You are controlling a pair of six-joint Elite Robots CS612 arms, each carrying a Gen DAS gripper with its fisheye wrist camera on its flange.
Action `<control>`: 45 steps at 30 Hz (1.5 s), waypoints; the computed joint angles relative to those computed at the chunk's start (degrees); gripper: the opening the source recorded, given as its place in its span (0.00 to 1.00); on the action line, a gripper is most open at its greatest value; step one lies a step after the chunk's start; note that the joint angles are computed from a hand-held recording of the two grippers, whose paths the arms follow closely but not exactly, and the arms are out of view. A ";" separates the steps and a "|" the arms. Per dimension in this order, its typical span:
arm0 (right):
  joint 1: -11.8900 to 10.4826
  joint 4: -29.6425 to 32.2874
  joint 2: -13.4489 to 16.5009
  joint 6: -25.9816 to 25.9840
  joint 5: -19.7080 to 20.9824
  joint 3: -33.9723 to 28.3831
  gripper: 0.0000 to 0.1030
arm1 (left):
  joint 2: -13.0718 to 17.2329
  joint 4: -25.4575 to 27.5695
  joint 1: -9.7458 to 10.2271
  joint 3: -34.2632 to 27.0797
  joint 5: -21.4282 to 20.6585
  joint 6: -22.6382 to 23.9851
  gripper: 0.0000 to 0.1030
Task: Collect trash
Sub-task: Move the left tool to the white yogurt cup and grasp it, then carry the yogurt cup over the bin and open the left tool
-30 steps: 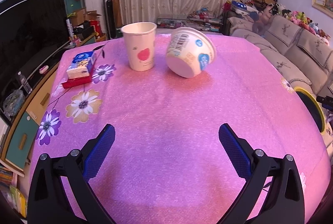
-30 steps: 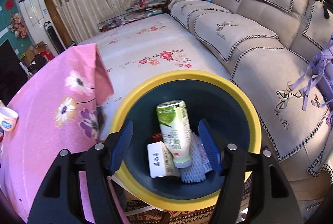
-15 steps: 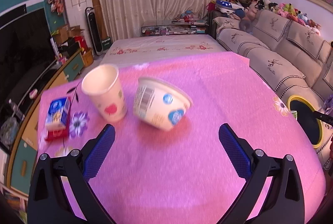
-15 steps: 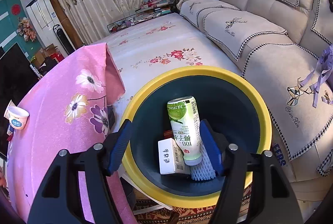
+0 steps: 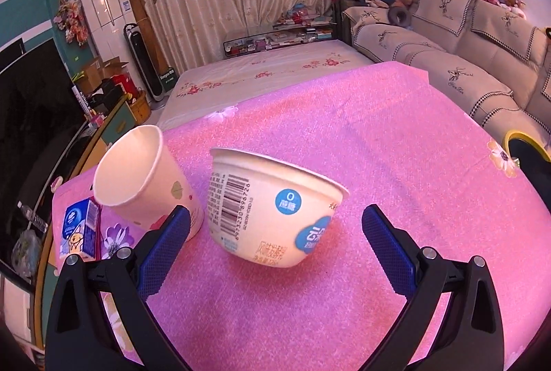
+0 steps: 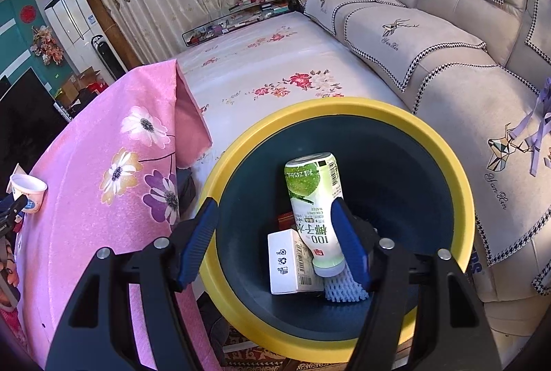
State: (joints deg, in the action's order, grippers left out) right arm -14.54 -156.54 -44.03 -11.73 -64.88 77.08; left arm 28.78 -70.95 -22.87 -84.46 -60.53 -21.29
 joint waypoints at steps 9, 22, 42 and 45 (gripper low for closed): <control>0.39 1.82 0.92 -0.85 0.01 -1.01 0.63 | -0.15 -1.69 0.47 2.69 0.51 4.83 0.86; -0.52 0.91 0.35 -0.56 2.48 0.22 0.63 | 4.25 -10.05 -2.86 -7.02 -2.40 11.52 0.81; -2.67 -2.63 -1.38 -0.16 5.91 3.48 0.63 | 4.13 -7.34 -11.29 -14.63 -11.68 20.95 0.81; -3.39 -3.96 -1.50 0.55 5.14 3.85 0.63 | 1.84 -10.51 -10.52 -9.10 -16.50 21.84 0.81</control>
